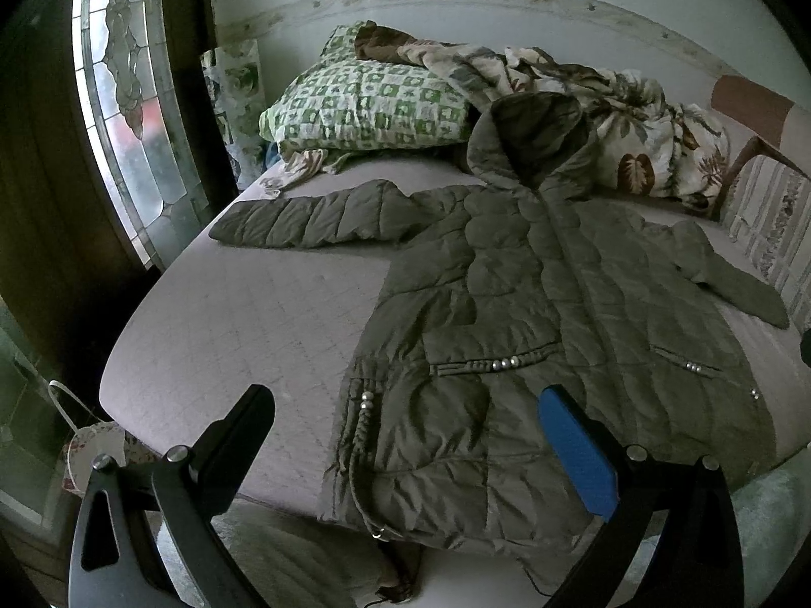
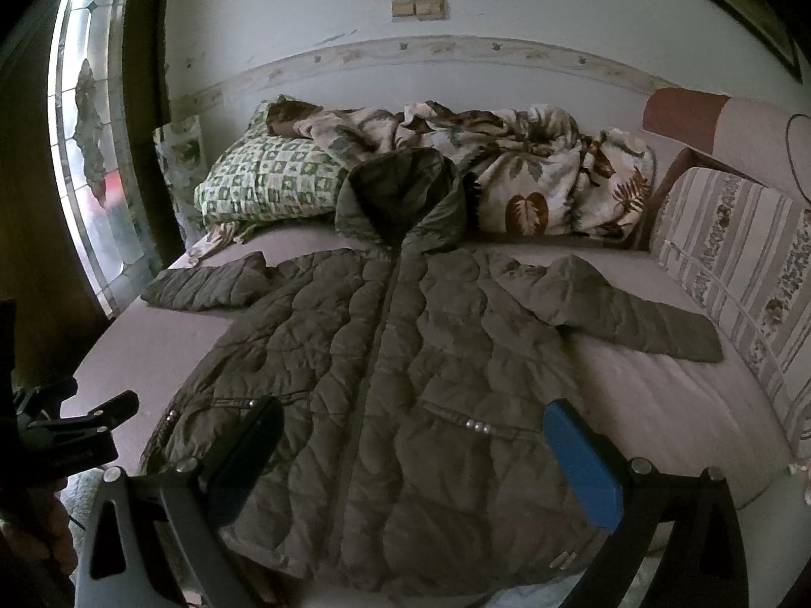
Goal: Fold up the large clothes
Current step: 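Move the left tool toward the jacket sleeve nearest it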
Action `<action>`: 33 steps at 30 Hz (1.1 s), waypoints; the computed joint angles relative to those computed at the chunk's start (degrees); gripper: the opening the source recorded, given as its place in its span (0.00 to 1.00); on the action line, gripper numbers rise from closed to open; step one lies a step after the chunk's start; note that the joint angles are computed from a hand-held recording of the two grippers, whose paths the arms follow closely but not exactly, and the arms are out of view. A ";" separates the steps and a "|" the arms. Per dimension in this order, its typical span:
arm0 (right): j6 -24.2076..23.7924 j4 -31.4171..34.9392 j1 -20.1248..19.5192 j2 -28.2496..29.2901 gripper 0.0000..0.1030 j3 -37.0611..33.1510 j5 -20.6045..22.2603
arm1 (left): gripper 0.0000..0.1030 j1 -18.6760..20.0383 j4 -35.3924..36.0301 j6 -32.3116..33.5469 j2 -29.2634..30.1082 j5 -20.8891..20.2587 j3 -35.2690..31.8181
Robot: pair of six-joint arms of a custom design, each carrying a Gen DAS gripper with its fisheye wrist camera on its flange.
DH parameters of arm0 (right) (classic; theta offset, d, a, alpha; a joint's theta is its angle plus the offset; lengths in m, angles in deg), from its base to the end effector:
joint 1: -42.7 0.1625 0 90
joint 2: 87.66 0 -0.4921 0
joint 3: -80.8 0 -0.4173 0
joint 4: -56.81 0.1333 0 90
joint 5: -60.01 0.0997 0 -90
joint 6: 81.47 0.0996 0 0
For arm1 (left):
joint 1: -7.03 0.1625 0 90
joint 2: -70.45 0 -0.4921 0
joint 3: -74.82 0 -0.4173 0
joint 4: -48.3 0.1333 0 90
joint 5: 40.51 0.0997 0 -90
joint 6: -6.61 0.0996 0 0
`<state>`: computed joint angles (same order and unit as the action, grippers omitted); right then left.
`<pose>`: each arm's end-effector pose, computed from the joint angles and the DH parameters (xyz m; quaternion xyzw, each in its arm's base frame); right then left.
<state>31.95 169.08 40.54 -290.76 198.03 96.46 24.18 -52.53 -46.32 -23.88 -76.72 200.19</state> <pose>0.4056 -0.2289 0.2700 0.0635 -0.7925 0.4631 0.3918 -0.3131 -0.3202 0.3484 0.2300 0.8510 -0.3251 0.3422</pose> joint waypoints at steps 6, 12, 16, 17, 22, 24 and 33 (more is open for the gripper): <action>-4.14 3.59 -1.32 -0.47 1.00 -0.41 -1.76 | 1.00 1.13 0.09 -0.05 0.16 0.08 -0.24; -8.62 8.12 -2.89 -1.36 1.00 -0.89 -3.76 | 1.00 2.23 0.25 0.01 0.13 0.63 -0.63; -11.54 10.86 -3.94 -1.91 1.00 -0.98 -4.47 | 1.00 3.20 -0.01 0.28 0.18 0.95 -0.91; -12.47 11.82 -4.31 -2.14 1.00 -0.99 -4.66 | 1.00 3.47 -0.06 0.35 0.18 1.02 -0.96; -16.52 15.78 -5.99 -3.22 1.00 -0.91 -5.09 | 1.00 5.65 -1.24 1.39 0.63 1.50 -1.45; -18.32 17.59 -6.65 -3.72 1.00 -0.81 -5.28 | 1.00 6.40 -1.52 1.50 0.76 1.55 -1.60; -21.80 21.77 -8.76 -4.88 1.00 -0.93 -5.78 | 1.00 8.50 -2.69 2.18 1.24 1.93 -2.20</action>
